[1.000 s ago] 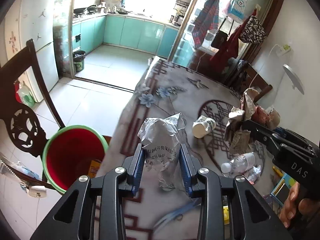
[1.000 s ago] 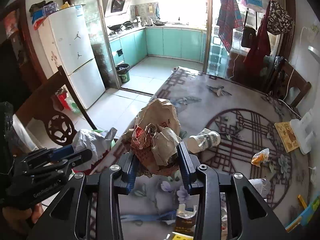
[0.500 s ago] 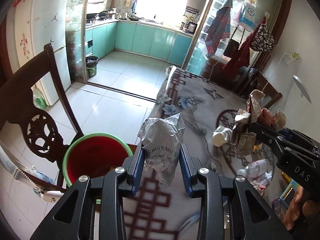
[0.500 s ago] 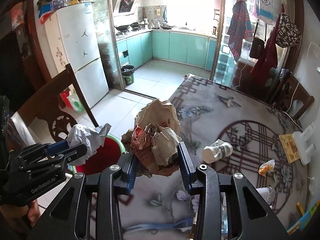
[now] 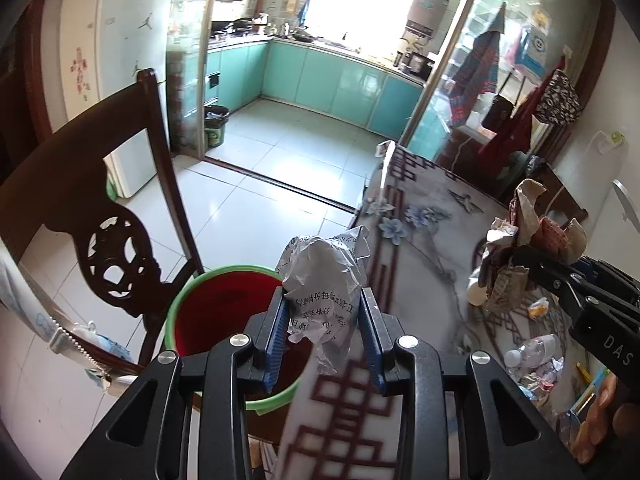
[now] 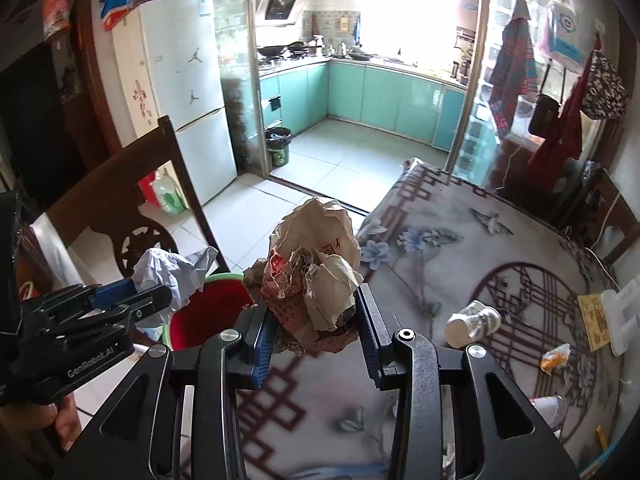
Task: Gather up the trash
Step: 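Carry both crumpled bundles over the red bucket and open both grippers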
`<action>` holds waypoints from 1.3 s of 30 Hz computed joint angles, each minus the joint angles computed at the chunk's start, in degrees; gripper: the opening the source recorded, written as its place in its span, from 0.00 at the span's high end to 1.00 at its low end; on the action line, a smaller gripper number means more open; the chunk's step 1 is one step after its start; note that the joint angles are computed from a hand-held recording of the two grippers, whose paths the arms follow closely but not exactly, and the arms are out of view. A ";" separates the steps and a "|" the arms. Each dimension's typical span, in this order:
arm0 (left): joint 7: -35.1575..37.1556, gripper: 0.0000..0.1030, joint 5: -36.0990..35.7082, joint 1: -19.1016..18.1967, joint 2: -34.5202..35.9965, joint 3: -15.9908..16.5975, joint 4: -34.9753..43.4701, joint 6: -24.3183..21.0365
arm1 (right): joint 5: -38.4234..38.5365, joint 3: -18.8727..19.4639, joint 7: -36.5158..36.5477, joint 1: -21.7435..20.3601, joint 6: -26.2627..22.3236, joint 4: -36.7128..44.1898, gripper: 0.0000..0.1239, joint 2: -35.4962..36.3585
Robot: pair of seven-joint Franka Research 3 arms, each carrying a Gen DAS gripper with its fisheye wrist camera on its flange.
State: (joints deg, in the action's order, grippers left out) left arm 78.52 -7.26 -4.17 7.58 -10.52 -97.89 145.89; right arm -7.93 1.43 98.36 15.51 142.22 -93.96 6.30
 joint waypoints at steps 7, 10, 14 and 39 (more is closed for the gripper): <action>0.02 0.69 -0.08 1.40 0.71 0.79 0.10 -0.29 | 0.28 0.32 -0.55 1.51 -1.48 4.18 0.71 3.56; 0.18 0.69 -0.07 2.03 1.29 1.00 0.39 -0.45 | 0.42 0.23 -0.87 2.20 -1.98 5.88 0.71 4.97; -0.26 0.69 0.59 2.69 2.40 1.29 1.19 -0.91 | 0.78 0.16 -1.27 3.21 -3.16 8.82 0.71 7.36; -2.57 0.69 5.98 5.19 13.55 1.21 11.88 -6.82 | 10.28 -0.22 -5.75 4.22 -16.01 24.26 0.70 20.58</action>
